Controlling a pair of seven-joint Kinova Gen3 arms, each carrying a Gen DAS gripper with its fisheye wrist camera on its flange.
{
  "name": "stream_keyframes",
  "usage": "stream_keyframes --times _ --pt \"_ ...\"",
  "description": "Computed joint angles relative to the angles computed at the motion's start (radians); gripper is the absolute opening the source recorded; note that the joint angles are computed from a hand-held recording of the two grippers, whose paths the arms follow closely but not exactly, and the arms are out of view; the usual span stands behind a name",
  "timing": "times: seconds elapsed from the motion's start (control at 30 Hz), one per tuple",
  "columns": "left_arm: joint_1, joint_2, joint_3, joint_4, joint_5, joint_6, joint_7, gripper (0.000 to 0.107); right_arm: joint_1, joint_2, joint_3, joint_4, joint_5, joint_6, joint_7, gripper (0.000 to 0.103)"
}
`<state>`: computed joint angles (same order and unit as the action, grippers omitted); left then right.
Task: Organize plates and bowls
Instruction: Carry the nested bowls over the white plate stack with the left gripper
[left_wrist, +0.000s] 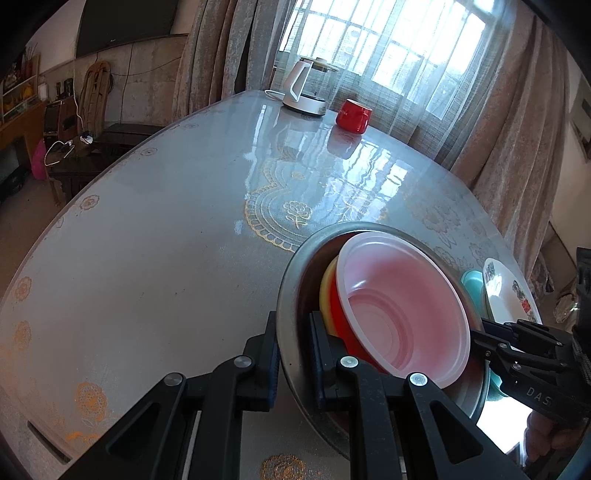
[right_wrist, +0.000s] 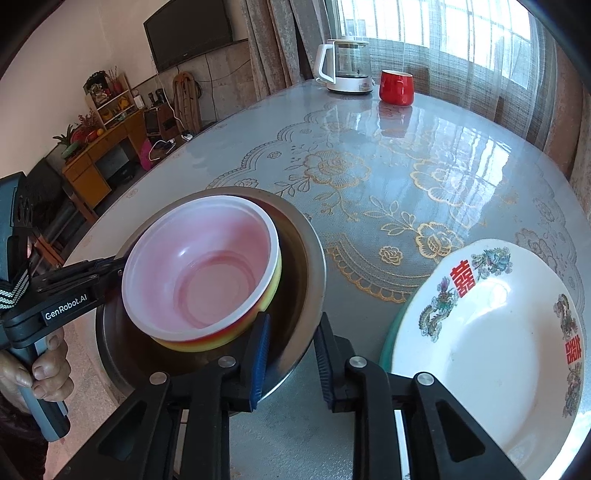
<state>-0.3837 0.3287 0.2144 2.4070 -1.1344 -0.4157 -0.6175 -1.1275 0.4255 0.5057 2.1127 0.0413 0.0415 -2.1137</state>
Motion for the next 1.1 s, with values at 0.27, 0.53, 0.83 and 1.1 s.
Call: stream_keyframes --times 0.27,0.53,0.83,1.1 --pt "-0.01 -0.011 -0.002 0.016 -0.007 -0.008 -0.003 0.015 0.014 -0.003 -0.016 0.016 -0.025 -0.029 0.002 0.023" --pt "-0.013 -0.022 -0.041 0.043 -0.003 -0.046 -0.027 0.015 0.019 -0.008 -0.041 0.022 -0.081 -0.039 0.047 0.022" --pt "-0.027 -0.032 -0.071 0.068 -0.004 -0.085 -0.047 0.015 0.073 -0.024 -0.114 0.043 -0.139 -0.084 0.104 0.022" --pt "-0.022 -0.059 -0.097 0.089 0.003 -0.111 -0.062 0.015 0.108 -0.05 -0.16 0.074 -0.225 -0.145 0.196 0.022"
